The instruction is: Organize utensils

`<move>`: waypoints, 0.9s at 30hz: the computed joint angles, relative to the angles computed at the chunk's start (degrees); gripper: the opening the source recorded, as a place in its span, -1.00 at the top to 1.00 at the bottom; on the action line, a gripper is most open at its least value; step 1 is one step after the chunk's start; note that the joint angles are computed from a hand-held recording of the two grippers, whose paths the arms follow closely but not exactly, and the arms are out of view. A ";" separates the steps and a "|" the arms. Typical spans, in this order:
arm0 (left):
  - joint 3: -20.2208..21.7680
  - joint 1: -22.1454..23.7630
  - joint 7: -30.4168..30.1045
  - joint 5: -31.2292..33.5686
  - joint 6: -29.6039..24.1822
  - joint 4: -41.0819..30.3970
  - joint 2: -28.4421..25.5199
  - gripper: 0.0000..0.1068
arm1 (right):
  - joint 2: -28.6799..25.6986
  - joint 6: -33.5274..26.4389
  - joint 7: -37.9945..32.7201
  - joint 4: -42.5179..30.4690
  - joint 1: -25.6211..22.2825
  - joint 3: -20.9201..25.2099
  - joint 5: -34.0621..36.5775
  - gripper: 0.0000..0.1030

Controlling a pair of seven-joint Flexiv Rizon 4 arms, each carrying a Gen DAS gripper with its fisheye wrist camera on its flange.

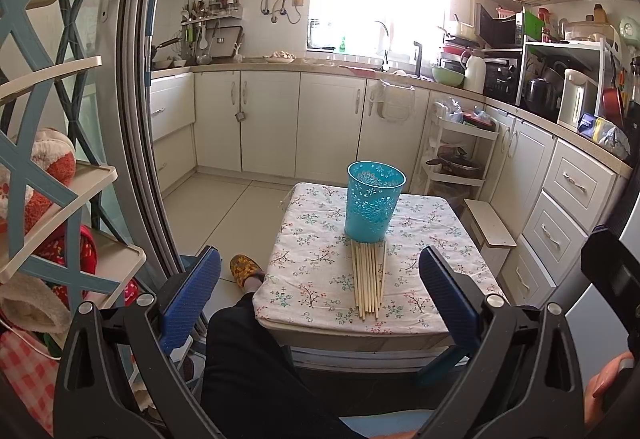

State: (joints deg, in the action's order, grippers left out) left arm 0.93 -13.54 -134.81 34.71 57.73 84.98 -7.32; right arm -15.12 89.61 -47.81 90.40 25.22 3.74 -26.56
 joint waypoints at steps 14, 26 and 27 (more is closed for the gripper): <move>0.02 -0.21 1.31 -1.49 -1.51 -2.42 -2.04 -0.79 | -3.17 7.10 3.10 -1.80 -0.52 0.18 3.91 -0.88; 1.62 1.76 13.41 -14.59 -2.01 -12.49 -16.52 -0.79 | -18.25 -21.07 -12.32 -23.51 -8.60 13.23 17.51 -0.43; 1.81 2.05 14.43 -16.03 -2.10 -13.61 -18.19 -0.79 | -20.98 -24.69 -13.64 -27.19 -8.62 13.75 18.82 -0.27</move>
